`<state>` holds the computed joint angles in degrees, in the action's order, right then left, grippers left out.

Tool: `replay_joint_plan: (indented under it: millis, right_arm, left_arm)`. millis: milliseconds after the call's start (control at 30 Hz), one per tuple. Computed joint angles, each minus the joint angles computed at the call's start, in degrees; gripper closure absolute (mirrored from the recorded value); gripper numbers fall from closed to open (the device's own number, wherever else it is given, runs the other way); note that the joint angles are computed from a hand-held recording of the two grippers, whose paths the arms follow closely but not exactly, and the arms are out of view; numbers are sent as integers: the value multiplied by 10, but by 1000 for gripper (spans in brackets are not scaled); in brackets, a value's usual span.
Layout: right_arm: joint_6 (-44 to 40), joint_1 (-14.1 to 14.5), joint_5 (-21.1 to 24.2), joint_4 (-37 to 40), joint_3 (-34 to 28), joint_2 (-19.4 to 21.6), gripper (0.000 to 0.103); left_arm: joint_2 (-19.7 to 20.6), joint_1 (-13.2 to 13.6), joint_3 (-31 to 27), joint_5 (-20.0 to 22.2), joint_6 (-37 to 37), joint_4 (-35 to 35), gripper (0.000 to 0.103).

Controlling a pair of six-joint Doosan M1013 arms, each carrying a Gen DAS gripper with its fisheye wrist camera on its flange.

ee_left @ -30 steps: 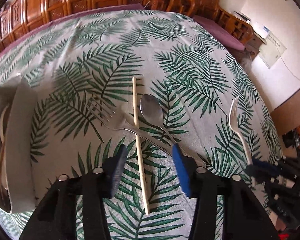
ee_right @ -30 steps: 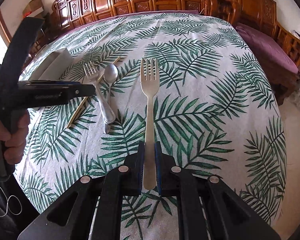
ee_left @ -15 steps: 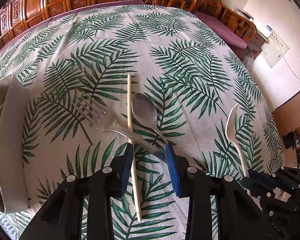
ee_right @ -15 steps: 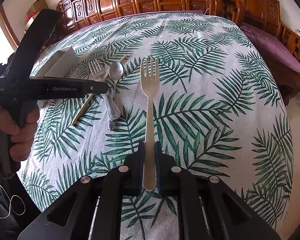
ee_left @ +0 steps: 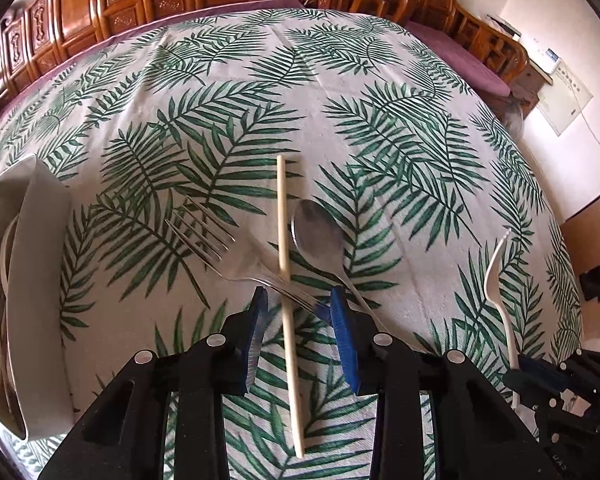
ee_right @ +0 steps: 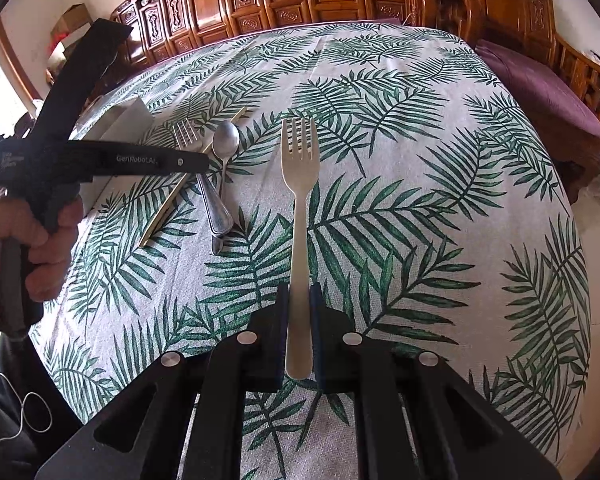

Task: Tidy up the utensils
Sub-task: 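Grasp a wooden chopstick with the left tool while the right tool lifts the fork, then release the chopstick and grasp a metal fork with the left tool while the right tool holds the white fork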

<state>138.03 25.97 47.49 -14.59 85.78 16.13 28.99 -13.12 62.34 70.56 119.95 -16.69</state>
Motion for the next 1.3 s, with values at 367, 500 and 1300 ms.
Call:
replay_joint_plan:
  millis: [367, 500, 1300]
  right_arm:
    - [-1, 0, -3, 6, 4, 1, 91]
    - [-1, 1, -1, 5, 4, 0, 91]
    - [-3, 6, 5, -1, -4, 3, 91]
  left_arm:
    - [27, 9, -40, 22, -10, -19, 81]
    - [35, 10, -54, 33, -26, -13, 90]
    - [14, 12, -24, 35, -48, 28, 93]
